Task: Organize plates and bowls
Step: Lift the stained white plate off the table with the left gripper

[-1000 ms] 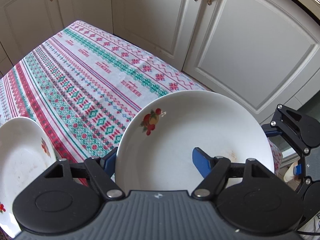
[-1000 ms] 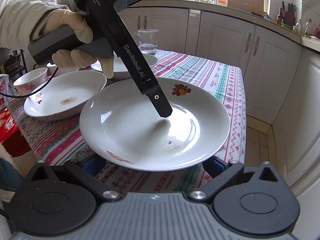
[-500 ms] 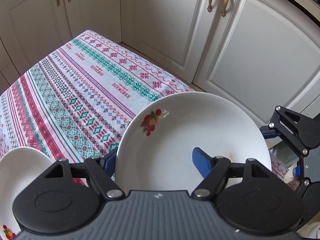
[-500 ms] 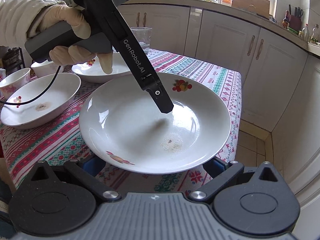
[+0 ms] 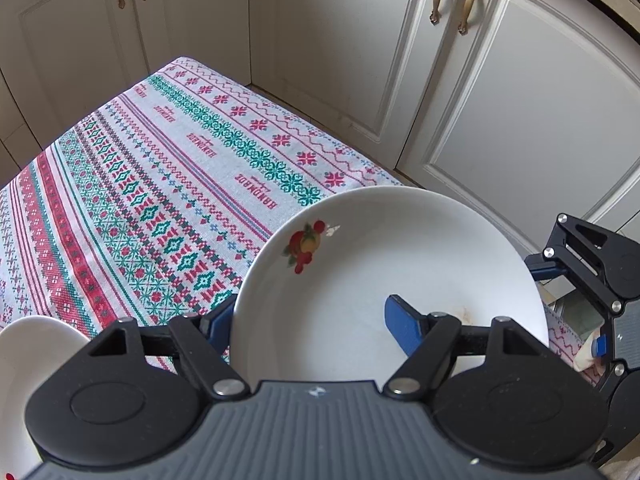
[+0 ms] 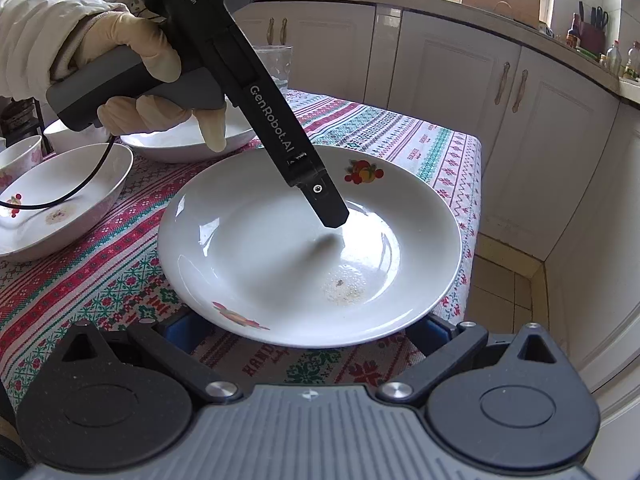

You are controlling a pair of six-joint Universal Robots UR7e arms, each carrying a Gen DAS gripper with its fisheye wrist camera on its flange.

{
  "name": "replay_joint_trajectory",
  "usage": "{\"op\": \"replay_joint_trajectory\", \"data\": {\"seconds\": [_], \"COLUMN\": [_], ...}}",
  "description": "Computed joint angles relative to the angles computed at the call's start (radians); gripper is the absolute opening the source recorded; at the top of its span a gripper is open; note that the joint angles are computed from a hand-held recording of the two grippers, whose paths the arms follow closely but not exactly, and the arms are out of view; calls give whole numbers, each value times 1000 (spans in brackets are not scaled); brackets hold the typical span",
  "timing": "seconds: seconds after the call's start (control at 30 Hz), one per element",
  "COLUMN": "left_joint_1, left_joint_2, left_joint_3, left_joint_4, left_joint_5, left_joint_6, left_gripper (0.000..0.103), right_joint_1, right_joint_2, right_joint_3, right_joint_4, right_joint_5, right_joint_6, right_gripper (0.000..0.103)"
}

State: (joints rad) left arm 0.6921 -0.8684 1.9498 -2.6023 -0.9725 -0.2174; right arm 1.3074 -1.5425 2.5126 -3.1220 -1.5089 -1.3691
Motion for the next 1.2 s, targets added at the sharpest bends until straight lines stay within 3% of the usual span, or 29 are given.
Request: {"op": "replay_joint_trajectory", "data": {"seconds": [0.37, 0.7, 0.97, 1.2], "left_joint_1": [-13, -116, -249, -397], "left_joint_2": [0, -94, -207, -298], "left_joint_3": [12, 115, 259, 395], "left_joint_4": [-15, -61, -56, 16], "left_joint_5": [31, 96, 152, 235], "left_joint_6": [9, -39, -188, -432], "left_gripper": [79, 86, 88, 88], "right_joint_1": [3, -1, -3, -33], "right_joint_2": [3, -111, -259, -384], "right_joint_3": [6, 75, 171, 249], "right_joint_4": [-25, -31, -9, 19], "right_joint_5": [-4, 16, 61, 139], "right_joint_6": [13, 29, 5, -15], "right_gripper": [103, 103, 103, 103]}}
